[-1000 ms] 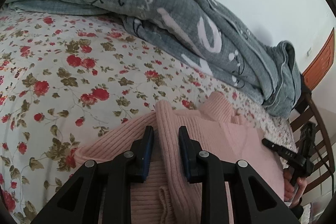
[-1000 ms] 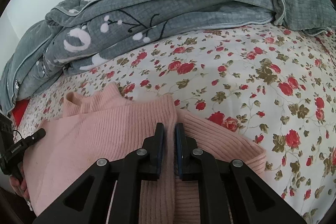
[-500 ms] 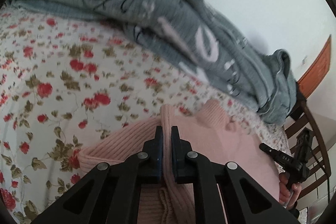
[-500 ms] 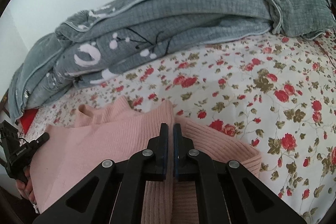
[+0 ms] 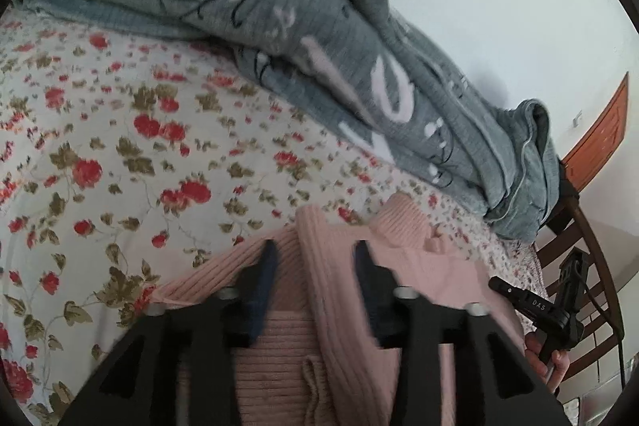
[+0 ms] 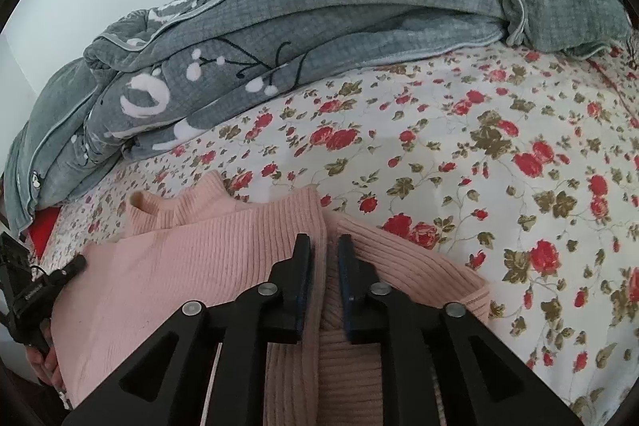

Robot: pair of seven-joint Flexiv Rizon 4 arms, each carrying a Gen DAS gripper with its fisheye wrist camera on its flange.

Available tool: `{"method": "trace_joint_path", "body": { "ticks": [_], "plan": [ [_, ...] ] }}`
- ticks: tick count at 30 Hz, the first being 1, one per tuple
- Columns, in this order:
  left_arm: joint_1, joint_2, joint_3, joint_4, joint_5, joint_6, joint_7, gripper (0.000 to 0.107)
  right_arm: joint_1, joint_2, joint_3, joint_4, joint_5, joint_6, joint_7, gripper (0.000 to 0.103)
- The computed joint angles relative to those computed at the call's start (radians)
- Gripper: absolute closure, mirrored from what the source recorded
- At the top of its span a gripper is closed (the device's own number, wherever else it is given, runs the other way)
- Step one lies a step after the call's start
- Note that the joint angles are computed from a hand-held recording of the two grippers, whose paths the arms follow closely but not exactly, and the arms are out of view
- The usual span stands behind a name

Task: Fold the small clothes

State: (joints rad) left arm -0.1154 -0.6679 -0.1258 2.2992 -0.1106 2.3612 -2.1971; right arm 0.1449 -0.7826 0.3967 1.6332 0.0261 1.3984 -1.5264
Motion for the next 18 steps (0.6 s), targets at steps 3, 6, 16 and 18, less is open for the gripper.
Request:
{"method": "trace_joint_path", "body": {
  "ticks": [3, 6, 16, 18],
  "plan": [
    [-0.008, -0.005, 0.008, 0.007, -0.001, 0.053, -0.006, 0.057, 0.004, 0.033, -0.015, 0.028, -0.002, 0.036, 0.004, 0.078],
    [-0.014, -0.003, 0.009, 0.011, -0.009, 0.064, -0.007, 0.056, -0.01, 0.084, -0.009, 0.078, -0.007, 0.069, -0.006, 0.074],
    [-0.235, 0.071, 0.08, 0.056, -0.356, 0.115, 0.178, 0.048, -0.053, 0.292, 0.058, 0.382, -0.028, 0.226, -0.009, 0.064],
    [-0.247, 0.12, 0.072, 0.081, -0.371, 0.086, 0.21, 0.046, -0.067, 0.322, 0.081, 0.432, -0.042, 0.258, -0.008, 0.063]
  ]
}}
